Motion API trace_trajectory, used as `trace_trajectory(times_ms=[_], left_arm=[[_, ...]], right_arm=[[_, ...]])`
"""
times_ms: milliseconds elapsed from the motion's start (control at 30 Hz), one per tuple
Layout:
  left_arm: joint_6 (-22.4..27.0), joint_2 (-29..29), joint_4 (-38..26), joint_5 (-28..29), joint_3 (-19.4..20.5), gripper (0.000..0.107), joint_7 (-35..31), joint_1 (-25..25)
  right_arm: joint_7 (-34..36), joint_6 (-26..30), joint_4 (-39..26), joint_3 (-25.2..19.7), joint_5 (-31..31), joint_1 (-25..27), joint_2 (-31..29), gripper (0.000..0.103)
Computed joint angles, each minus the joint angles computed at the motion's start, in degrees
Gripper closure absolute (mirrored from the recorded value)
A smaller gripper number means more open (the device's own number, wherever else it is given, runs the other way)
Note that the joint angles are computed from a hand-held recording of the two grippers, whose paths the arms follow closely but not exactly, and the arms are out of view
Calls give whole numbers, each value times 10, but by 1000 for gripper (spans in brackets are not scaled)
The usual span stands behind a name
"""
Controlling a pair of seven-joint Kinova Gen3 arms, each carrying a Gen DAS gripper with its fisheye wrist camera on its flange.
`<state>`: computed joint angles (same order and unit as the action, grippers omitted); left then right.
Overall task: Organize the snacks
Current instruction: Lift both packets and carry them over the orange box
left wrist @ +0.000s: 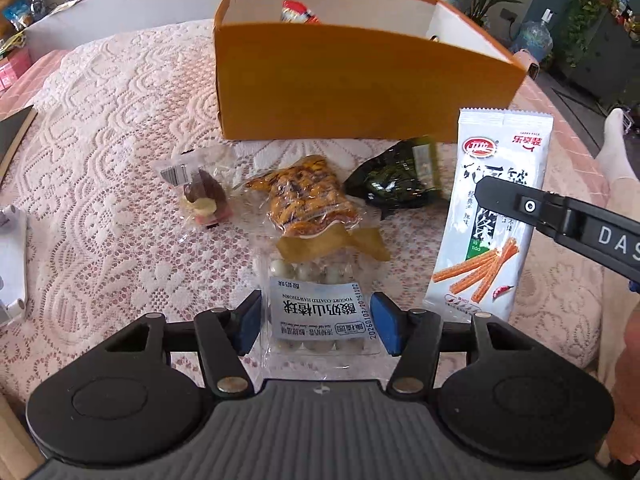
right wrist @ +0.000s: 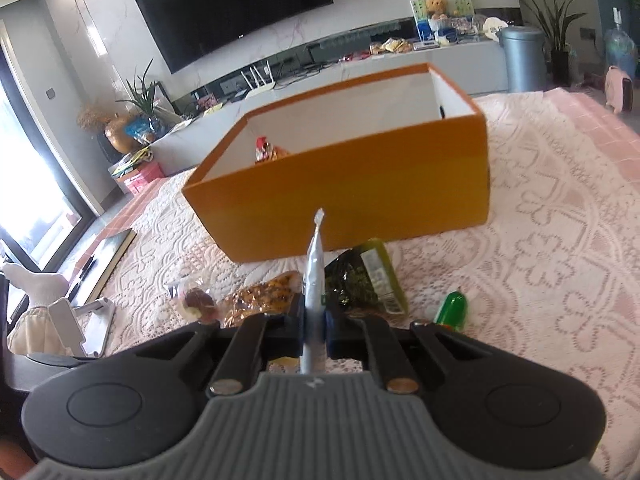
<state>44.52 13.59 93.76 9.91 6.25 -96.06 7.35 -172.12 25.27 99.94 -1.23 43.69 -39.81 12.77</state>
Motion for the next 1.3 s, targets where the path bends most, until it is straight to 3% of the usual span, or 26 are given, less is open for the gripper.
trace_trajectory(times_ms=[233, 433, 800, 1300], left_arm=[[7, -32, 15, 8, 1, 42, -3, 0], [2, -77, 38, 49, 1, 42, -38, -11], [-47, -137, 47, 92, -11, 42, -67, -5], [-68, -75, -50, 100, 5, 42, -112, 1]], right_arm=[[-42, 21, 19, -12, 38, -6, -28, 97], [-89, 39, 37, -38, 83, 2, -53, 97], [-148, 50, 56, -87, 157, 31, -91, 97], [37, 41, -26, -78, 76, 79, -74, 98]])
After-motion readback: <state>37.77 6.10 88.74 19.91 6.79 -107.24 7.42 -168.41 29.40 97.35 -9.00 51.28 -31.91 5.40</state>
